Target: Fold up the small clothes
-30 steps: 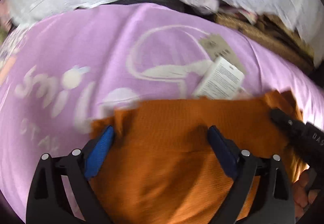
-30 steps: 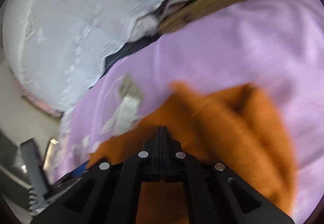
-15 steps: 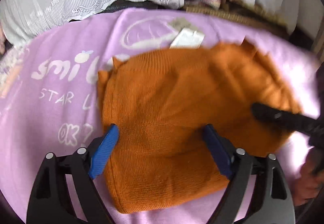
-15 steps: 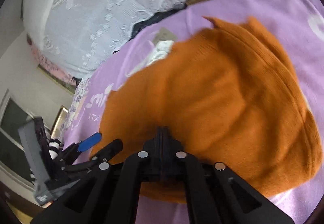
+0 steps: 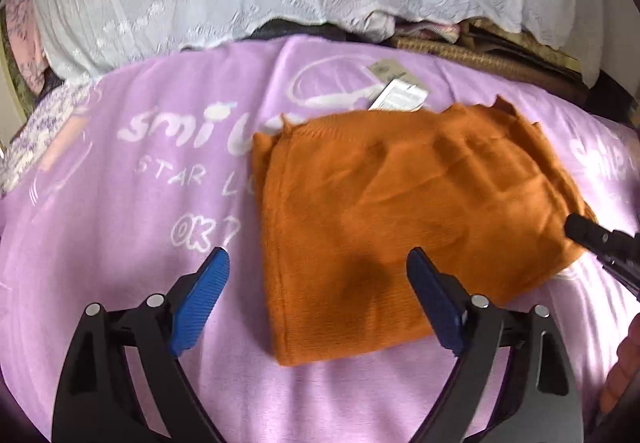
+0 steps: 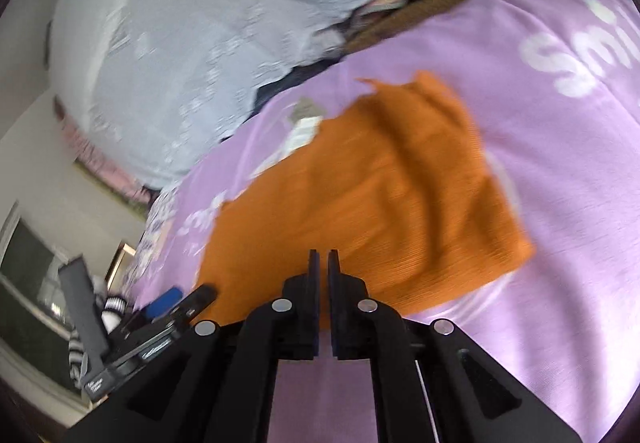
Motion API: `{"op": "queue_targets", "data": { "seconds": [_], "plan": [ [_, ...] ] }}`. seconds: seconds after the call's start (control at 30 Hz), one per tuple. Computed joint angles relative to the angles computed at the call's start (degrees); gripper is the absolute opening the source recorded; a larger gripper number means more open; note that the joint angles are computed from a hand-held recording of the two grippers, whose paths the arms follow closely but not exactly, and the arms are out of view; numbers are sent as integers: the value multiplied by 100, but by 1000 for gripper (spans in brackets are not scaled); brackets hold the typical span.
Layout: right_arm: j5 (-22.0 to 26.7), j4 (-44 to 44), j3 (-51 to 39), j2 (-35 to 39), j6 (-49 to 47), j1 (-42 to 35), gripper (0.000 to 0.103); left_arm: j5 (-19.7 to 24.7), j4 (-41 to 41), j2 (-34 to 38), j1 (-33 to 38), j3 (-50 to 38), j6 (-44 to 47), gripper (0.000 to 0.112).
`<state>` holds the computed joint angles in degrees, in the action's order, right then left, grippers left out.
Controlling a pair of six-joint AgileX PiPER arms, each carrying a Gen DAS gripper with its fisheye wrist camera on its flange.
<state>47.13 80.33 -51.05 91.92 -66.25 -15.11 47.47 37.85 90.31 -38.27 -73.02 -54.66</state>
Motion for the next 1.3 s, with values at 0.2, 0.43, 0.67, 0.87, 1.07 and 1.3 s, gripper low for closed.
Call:
{"op": "queue_targets", "data": {
  "seconds": [0.2, 0.43, 0.67, 0.87, 1.07, 1.3],
  "plan": [
    [48, -292, -97, -68, -118, 504, 6, 11, -74, 100, 10, -77, 71, 88],
    [331, -536, -384, 395, 322, 428, 3, 297, -501, 539, 135, -434, 512, 92],
    [264, -385, -437, 736, 870, -135, 0, 252, -655, 518, 251, -382, 523, 96],
    [-346, 41, -49, 140, 317, -125, 6, -20, -166, 162, 62, -86, 85, 95],
    [-567, -192, -421, 213, 389, 718, 6, -298, -248, 316, 104, -312, 209, 95],
    [-211, -360, -952, 881, 925, 699, 8, -142, -1915, 895, 859, -925, 1467, 99]
  ]
}}
